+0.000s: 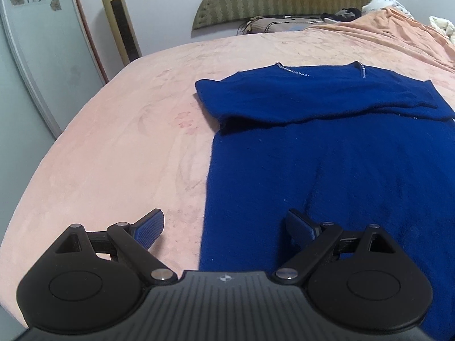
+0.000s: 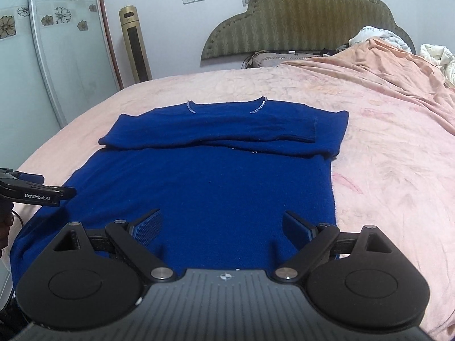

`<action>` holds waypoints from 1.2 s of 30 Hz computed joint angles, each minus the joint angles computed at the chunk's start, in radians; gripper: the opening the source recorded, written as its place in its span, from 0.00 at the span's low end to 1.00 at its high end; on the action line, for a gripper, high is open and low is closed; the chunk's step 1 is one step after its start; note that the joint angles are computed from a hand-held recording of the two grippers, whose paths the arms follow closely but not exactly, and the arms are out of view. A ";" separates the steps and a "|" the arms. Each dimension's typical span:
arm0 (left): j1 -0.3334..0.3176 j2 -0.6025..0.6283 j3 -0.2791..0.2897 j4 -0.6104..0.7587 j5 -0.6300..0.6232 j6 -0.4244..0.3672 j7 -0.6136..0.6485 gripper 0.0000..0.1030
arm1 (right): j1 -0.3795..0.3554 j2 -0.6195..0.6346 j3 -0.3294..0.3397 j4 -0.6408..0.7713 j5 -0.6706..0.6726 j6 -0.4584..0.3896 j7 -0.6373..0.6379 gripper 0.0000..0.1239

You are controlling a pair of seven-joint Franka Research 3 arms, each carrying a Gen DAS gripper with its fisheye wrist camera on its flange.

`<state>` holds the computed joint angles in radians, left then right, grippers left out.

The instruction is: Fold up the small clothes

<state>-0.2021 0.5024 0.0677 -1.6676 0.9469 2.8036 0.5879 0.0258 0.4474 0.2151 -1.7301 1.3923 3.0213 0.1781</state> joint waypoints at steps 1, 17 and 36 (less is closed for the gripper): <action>0.001 -0.006 0.001 -0.009 0.007 0.007 0.007 0.91 | -0.014 -0.003 0.015 0.000 0.043 0.004 -0.047 0.73; 0.378 -0.001 -0.387 -0.126 -0.659 0.179 0.584 0.85 | -0.036 0.013 -0.043 -0.069 -0.158 0.033 0.211 0.37; 0.169 0.116 -0.180 0.158 -0.762 0.250 0.625 0.07 | -0.083 0.074 -0.045 0.187 0.045 -0.172 0.029 0.06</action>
<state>-0.0330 0.6179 -0.1127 -1.5091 0.1847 3.0533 1.2131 -0.0572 0.5210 0.1698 -1.5435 1.4378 2.8493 0.2068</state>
